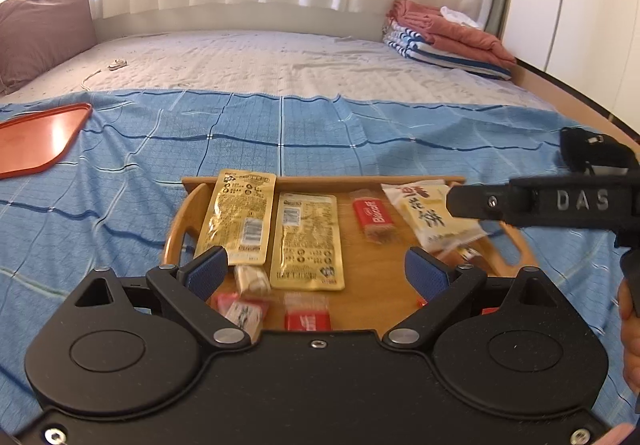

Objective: Organize snacks
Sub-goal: 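Withdraw both grippers from the tray toward the chip bag and wasabi-pea packet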

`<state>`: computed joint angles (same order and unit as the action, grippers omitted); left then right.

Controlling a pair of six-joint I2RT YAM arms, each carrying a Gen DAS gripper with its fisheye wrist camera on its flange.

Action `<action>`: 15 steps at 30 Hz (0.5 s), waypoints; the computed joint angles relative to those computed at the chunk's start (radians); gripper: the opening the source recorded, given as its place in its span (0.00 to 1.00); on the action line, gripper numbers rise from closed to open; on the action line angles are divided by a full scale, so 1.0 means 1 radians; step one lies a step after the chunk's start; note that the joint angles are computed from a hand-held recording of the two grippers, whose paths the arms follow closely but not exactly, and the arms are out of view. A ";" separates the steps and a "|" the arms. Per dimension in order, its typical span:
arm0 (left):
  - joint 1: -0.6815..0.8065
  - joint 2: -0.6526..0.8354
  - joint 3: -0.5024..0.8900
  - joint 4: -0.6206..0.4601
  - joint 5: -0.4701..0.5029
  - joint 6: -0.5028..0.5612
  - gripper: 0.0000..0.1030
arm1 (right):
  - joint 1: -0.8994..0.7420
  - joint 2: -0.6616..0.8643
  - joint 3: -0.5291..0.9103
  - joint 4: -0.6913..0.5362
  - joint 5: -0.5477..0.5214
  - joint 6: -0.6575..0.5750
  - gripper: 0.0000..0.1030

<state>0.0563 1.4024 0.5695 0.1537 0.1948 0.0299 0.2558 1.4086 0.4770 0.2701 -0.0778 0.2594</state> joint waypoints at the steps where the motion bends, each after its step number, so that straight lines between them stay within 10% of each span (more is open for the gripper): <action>1: 0.007 -0.050 -0.021 -0.028 0.007 0.008 0.93 | 0.004 -0.042 -0.024 -0.013 0.001 -0.008 0.74; 15: 0.186 -0.759 -0.189 -0.552 0.190 0.198 0.94 | 0.148 -0.766 -0.237 -0.441 0.086 -0.042 0.81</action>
<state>0.2422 0.6437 0.3807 -0.3985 0.3847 0.2279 0.4042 0.6423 0.2397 -0.1709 0.0078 0.2174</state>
